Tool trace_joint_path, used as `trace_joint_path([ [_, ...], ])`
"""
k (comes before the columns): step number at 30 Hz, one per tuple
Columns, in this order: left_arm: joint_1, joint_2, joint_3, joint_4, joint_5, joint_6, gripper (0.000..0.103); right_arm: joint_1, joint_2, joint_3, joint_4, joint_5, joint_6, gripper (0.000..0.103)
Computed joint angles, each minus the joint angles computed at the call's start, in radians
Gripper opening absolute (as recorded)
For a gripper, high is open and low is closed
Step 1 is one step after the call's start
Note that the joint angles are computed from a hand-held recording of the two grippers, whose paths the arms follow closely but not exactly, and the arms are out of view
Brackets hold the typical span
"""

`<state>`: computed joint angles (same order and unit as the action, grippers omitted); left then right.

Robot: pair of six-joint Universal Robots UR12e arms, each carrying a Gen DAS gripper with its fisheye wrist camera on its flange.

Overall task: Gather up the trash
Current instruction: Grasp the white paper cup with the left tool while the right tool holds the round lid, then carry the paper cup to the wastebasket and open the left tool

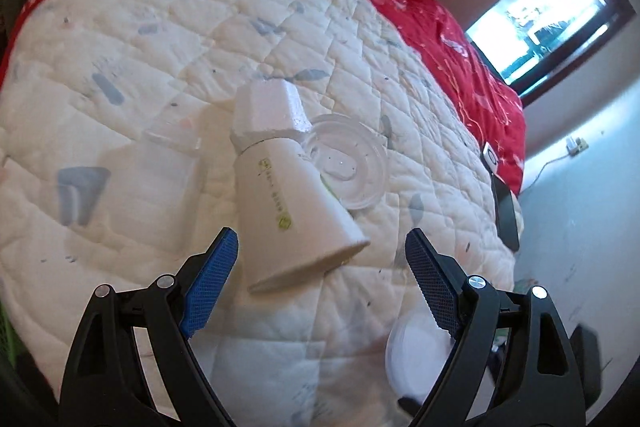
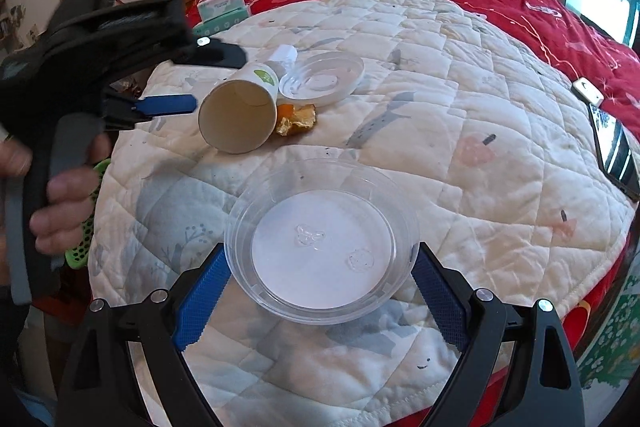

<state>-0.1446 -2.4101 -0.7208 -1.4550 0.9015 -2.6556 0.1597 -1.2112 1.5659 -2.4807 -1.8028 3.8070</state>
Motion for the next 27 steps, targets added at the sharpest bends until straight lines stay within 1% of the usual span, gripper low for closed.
trace_joint_path([
  [2, -0.008, -0.030, 0.052, -0.047, 0.017, -0.026, 0.084, 0.001, -0.002, 0.004, -0.003, 0.000, 0.001, 0.087],
  [6, -0.018, -0.064, 0.103, -0.092, 0.042, -0.068, 0.085, 0.000, -0.005, 0.014, -0.014, 0.006, 0.010, 0.087],
  [9, -0.019, -0.082, 0.132, -0.140, 0.031, -0.051, 0.082, 0.000, -0.007, 0.020, -0.020, 0.009, 0.016, 0.087],
  [10, -0.018, -0.084, 0.134, -0.141, 0.027, -0.054, 0.077, 0.000, -0.008, 0.022, -0.021, 0.009, 0.019, 0.087],
  [12, -0.013, -0.082, 0.126, -0.145, 0.005, -0.046, 0.076, 0.002, -0.009, 0.025, -0.025, 0.006, 0.024, 0.087],
  [14, -0.007, -0.065, 0.093, -0.117, -0.011, -0.037, 0.074, 0.004, -0.010, 0.025, -0.026, 0.002, 0.029, 0.087],
  [19, 0.013, -0.015, 0.016, -0.070, -0.064, 0.006, 0.073, 0.012, -0.015, 0.022, -0.035, -0.013, 0.035, 0.087],
  [23, 0.043, 0.037, -0.059, -0.007, -0.104, 0.042, 0.073, 0.022, -0.011, 0.002, -0.043, -0.020, 0.029, 0.087],
  [25, 0.059, 0.056, -0.087, 0.020, -0.126, 0.046, 0.073, 0.027, -0.004, -0.014, -0.047, -0.016, 0.019, 0.087],
  [27, 0.080, 0.076, -0.118, 0.068, -0.132, 0.030, 0.073, 0.032, 0.006, -0.034, -0.044, -0.015, 0.005, 0.087],
])
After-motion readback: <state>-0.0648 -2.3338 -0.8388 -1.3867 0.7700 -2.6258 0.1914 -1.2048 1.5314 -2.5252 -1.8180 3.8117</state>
